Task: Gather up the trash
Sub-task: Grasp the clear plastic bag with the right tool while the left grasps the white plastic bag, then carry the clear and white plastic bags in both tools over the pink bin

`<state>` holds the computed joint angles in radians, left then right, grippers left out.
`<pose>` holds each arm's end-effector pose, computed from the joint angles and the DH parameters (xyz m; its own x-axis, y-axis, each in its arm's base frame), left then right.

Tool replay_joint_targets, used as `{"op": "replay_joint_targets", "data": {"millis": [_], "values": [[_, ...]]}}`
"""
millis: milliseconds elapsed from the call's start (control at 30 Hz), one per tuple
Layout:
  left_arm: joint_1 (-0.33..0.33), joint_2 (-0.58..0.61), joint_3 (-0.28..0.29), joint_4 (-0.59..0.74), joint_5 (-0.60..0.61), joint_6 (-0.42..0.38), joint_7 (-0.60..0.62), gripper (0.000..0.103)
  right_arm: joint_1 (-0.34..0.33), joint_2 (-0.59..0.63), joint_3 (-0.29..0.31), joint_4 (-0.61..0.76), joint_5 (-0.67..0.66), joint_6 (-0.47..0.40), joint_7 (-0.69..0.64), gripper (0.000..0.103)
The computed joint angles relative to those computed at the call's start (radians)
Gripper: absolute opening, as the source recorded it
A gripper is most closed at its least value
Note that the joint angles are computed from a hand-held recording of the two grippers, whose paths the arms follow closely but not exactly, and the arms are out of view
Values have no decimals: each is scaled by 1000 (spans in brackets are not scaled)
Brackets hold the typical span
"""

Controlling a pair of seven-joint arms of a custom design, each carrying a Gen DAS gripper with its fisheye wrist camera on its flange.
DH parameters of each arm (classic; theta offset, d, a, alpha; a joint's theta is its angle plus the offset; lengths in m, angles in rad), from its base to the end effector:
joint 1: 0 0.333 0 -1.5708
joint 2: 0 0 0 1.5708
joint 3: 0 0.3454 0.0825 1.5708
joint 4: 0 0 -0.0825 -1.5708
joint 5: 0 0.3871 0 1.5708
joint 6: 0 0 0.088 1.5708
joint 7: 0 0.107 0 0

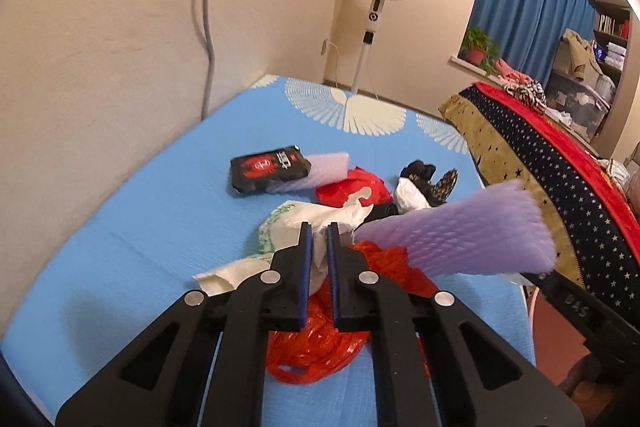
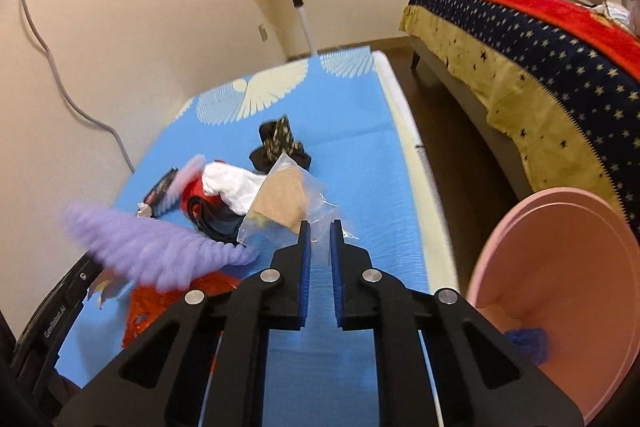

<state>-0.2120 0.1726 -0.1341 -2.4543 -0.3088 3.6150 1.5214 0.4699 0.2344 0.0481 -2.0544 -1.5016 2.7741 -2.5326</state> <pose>0.5174 -0.1434 0.3743 -0.0426 -0.9764 0.2116 -0.5827 -0.1477 -0.7991 0.5067 0.3375 0.3737 -0.1935 -0.9391 -0.2840 -0.6073 0.3420 -0.7171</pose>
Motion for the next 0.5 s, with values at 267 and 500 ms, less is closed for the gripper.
{"op": "replay_joint_targets", "data": {"millis": [267, 500], "values": [[28, -74, -22, -68, 53, 63, -42, 7, -3, -134, 41, -112, -47, -67, 76, 10], [52, -135, -40, -125, 148, 100, -107, 7, -14, -244, 90, -201, -48, -128, 91, 10]]}}
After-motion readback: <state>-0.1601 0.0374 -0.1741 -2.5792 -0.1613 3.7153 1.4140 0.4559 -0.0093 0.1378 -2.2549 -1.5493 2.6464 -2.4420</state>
